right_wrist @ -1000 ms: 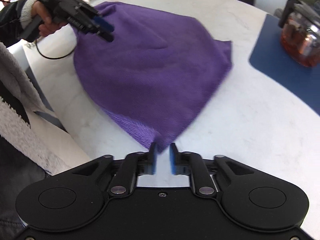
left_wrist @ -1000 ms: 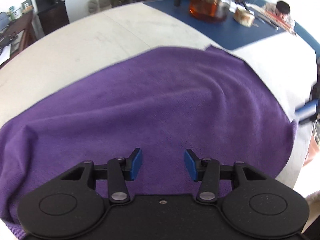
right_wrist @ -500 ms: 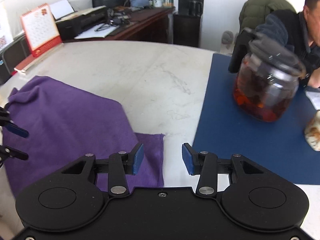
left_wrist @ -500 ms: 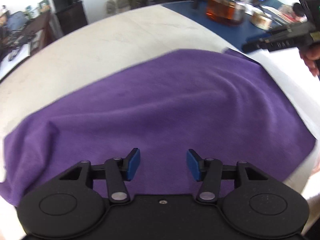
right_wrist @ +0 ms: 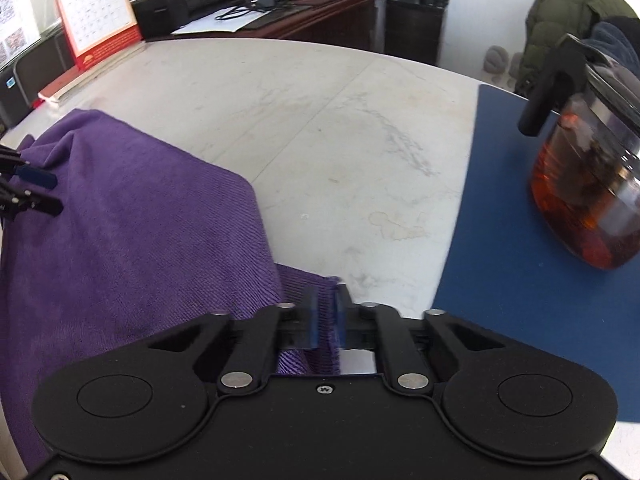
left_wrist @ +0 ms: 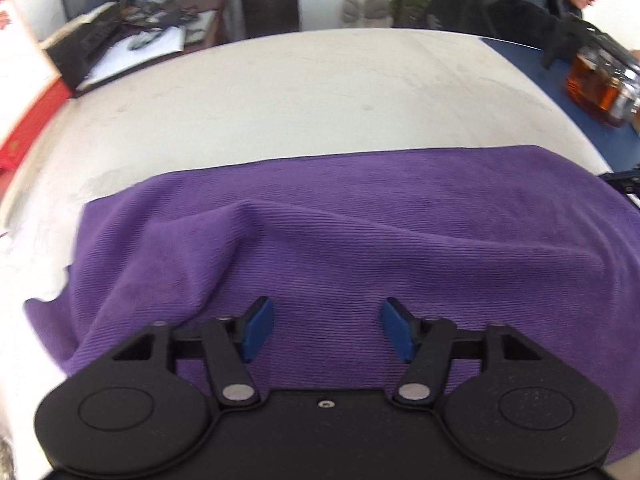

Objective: Fold towel
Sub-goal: 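Grasp the towel hem with the right gripper and tug it straight, then release the towel hem with the right gripper and move over the towel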

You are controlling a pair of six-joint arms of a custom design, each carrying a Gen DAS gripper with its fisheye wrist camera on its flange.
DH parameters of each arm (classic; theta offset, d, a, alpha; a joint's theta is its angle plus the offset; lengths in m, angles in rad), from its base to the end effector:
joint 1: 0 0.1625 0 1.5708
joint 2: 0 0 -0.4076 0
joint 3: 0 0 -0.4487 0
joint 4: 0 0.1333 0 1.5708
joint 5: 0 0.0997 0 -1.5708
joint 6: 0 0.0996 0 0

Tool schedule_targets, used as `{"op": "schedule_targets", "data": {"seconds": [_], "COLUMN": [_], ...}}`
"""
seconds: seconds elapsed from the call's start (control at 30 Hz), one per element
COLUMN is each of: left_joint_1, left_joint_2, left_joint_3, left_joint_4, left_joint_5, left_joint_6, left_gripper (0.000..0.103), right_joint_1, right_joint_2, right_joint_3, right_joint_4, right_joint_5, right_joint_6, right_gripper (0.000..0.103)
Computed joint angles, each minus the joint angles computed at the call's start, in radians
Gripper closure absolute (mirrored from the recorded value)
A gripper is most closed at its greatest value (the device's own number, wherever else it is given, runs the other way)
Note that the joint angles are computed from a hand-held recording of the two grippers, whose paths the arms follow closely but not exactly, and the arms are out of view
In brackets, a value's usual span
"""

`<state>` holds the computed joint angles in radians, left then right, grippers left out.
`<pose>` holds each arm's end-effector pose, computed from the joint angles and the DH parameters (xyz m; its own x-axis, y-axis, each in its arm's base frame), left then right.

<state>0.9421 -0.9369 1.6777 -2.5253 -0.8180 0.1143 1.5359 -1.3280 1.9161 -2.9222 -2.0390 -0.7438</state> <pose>-0.2402 -0.6728 0.1382 -0.6056 0.4000 -0.6880 0.6480 0.7497 -0.1345 0.0672 -0.6075 0.3139 -0.6654 -0.2366 0.7080 -0.5779 0.7636 -0.2880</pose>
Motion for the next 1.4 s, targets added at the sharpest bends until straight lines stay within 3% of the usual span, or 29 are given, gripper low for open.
{"op": "schedule_targets", "data": {"seconds": [0.2,0.33,0.47,0.63,0.73,0.8,0.9,1.0,1.07,1.17,1.23,1.4], "left_joint_1": [-0.007,-0.034,-0.067,-0.09,-0.1,-0.11,-0.121,-0.119,-0.118,-0.123,-0.126,-0.131], "left_joint_2": [-0.038,-0.046,-0.051,-0.037,-0.02,-0.014,-0.008,0.001,0.018,0.045,0.054,0.079], "left_joint_3": [0.031,0.036,0.044,0.05,0.043,0.038,0.034,0.012,-0.002,-0.013,-0.011,-0.017], "left_joint_4": [0.034,0.127,0.219,0.195,0.136,0.074,0.012,0.045,0.072,0.083,0.07,0.076], "left_joint_5": [0.065,0.149,0.186,0.209,0.239,0.246,0.229,0.148,0.093,0.038,0.015,-0.015], "left_joint_6": [-0.131,-0.217,-0.291,-0.253,-0.181,-0.129,-0.068,-0.056,-0.043,-0.014,0.007,0.07], "left_gripper": [0.037,0.037,0.037,0.038,0.038,0.039,0.039,0.04,0.04,0.04,0.04,0.04], "right_joint_1": [0.013,0.012,0.011,0.007,0.004,0.015,0.036,0.048,0.053,0.062,0.051,0.027], "right_joint_2": [0.084,0.152,0.205,0.225,0.23,0.218,0.153,0.036,-0.046,-0.083,-0.094,-0.153], "right_joint_3": [-0.089,-0.167,-0.227,-0.242,-0.248,-0.226,-0.159,-0.051,0.038,0.121,0.158,0.233], "right_joint_4": [-0.035,-0.071,-0.114,-0.18,-0.189,-0.257,-0.301,-0.208,-0.088,0.028,0.062,-0.018], "right_joint_5": [-0.029,-0.048,-0.073,-0.071,-0.06,-0.063,-0.071,-0.01,0.064,0.081,0.077,0.053], "right_joint_6": [-0.107,-0.161,-0.208,-0.194,-0.166,-0.164,-0.116,0.002,0.028,0.039,0.11,0.123], "right_gripper": [0.101,0.101,0.101,0.1,0.081,0.064,0.061,0.061,0.061,0.061,0.061,0.061]}}
